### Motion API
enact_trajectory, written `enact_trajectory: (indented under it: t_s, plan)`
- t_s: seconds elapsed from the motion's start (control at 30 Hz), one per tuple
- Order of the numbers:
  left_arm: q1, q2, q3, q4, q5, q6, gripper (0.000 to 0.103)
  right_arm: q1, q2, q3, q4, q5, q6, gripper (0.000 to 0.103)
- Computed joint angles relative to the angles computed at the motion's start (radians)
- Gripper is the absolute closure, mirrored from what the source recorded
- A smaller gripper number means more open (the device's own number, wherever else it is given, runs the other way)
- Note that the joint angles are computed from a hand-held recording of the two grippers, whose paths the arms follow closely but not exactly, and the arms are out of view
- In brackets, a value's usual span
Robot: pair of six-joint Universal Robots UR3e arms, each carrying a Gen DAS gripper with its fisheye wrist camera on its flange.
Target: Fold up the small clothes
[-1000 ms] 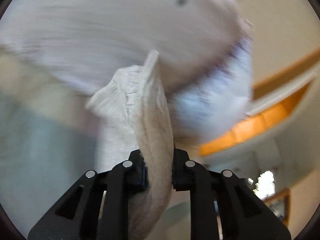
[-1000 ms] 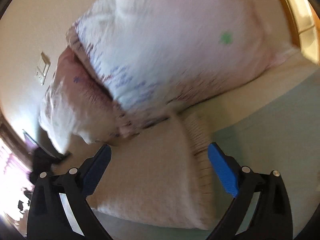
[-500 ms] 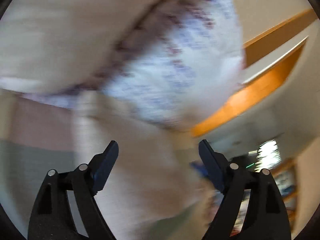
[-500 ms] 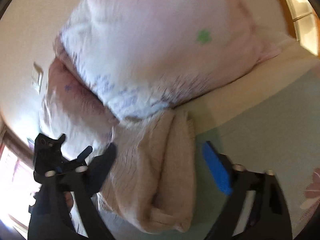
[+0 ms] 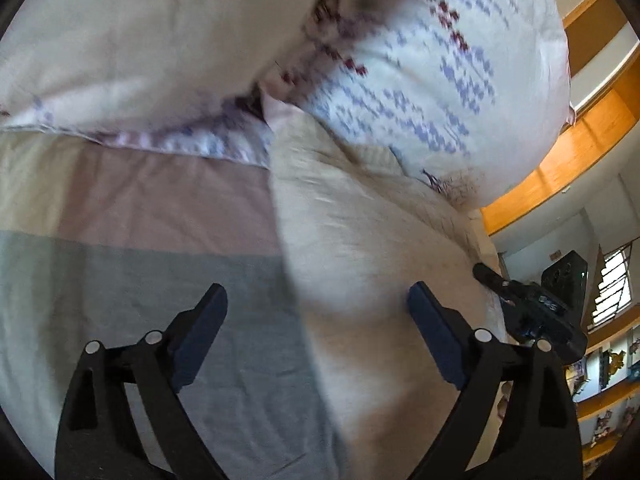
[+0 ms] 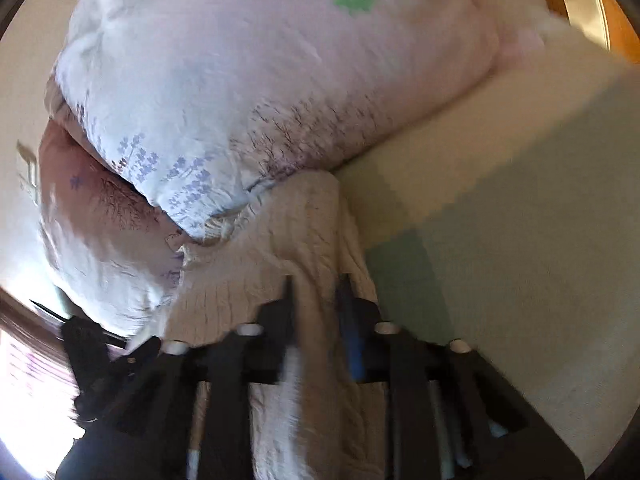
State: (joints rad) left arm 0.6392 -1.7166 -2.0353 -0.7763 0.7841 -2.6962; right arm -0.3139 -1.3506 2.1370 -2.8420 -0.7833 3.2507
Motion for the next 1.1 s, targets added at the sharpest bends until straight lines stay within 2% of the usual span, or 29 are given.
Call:
enact_trajectory:
  t_s: [0.03,0.07,0.17,0.23,0.27,0.3,0.33,0.37,0.4,0.43,0.5,0.53,0.6,0.63,0.67,0.73,0.77,0.8,0.87,0.9,0.93,0.97,1.03,1.07,1.1]
  plan:
    - [-0.014,-0.013,0.008,0.005,0.002,-0.011,0.01,-0.002,-0.019,0.013,-0.007,-0.015,-0.001,0.013]
    - [-0.029,-0.03,0.014,0.02,0.003,-0.028,0.01,-0.009,-0.03,0.029,-0.021,0.001,-0.026,0.007]
    - [-0.045,-0.052,0.0,0.066,-0.012,-0.056,0.008,-0.004,-0.014,-0.029,0.145,0.037,-0.121,0.007]
    - [-0.056,-0.061,-0.015,0.118,-0.018,-0.07,0.01,0.002,0.002,-0.043,0.185,0.04,-0.149,0.01]
    - [-0.059,-0.067,-0.017,0.119,-0.044,-0.056,0.018,0.002,-0.002,-0.023,0.154,0.04,-0.153,0.026]
    - [-0.052,-0.076,-0.01,0.086,-0.065,-0.035,0.03,-0.002,0.011,-0.038,0.206,0.069,-0.18,0.059]
    - [-0.038,-0.079,-0.024,0.094,-0.085,-0.043,0.042,-0.018,0.025,-0.025,0.22,0.126,-0.179,0.06]
    - [-0.032,-0.07,-0.023,0.063,-0.102,-0.024,0.048,-0.027,0.025,0.005,0.181,0.152,-0.165,0.067]
    - [-0.004,-0.049,-0.01,-0.035,-0.128,0.046,0.061,-0.027,0.005,0.034,0.155,0.164,-0.164,0.07]
    - [0.05,-0.008,0.009,-0.216,-0.154,0.185,0.065,-0.026,-0.023,0.063,0.14,0.181,-0.166,0.071]
    - [0.159,0.082,0.066,-0.558,-0.143,0.448,0.066,-0.004,-0.07,0.094,0.176,0.243,-0.197,0.075]
    - [0.225,0.142,0.06,-0.646,-0.129,0.549,0.066,0.022,-0.079,0.095,0.195,0.26,-0.213,0.075]
    - [0.333,0.223,0.038,-0.714,-0.112,0.663,0.066,0.14,-0.043,0.067,0.129,0.239,-0.18,0.075]
    - [0.378,0.247,0.026,-0.712,-0.102,0.689,0.065,0.192,-0.015,0.047,0.089,0.217,-0.151,0.076]
    - [0.417,0.265,0.001,-0.654,-0.084,0.688,0.064,0.279,0.039,0.003,0.012,0.161,-0.095,0.075]
    - [0.419,0.245,-0.044,-0.474,-0.045,0.615,0.055,0.37,0.071,-0.049,-0.045,0.045,-0.04,0.067]
    - [0.417,0.229,-0.059,-0.409,-0.017,0.576,0.053,0.389,0.047,-0.055,-0.033,-0.006,-0.026,0.057]
    - [0.422,0.221,-0.062,-0.402,-0.013,0.565,0.047,0.398,0.018,-0.055,-0.019,-0.044,-0.011,0.045]
    - [0.477,0.307,-0.121,-0.407,-0.043,0.598,0.042,0.377,-0.131,0.057,-0.093,-0.113,0.028,0.033]
    - [0.517,0.382,-0.158,-0.431,-0.057,0.65,0.032,0.357,-0.193,0.113,-0.138,-0.098,0.03,0.025]
    - [0.577,0.473,-0.196,-0.496,-0.079,0.729,0.022,0.317,-0.274,0.176,-0.159,-0.042,0.016,0.02]
    - [0.621,0.539,-0.208,-0.578,-0.093,0.795,0.021,0.293,-0.316,0.203,-0.154,0.011,-0.001,0.015]
    - [0.723,0.677,-0.21,-0.823,-0.104,0.982,0.018,0.287,-0.361,0.2,-0.051,0.134,-0.072,0.012]
    - [0.732,0.697,-0.205,-0.861,-0.105,1.003,0.018,0.314,-0.335,0.171,-0.013,0.145,-0.1,0.012]
    - [0.778,0.749,-0.2,-0.967,-0.095,1.079,0.017,0.382,-0.267,0.1,0.011,0.09,-0.075,0.012]
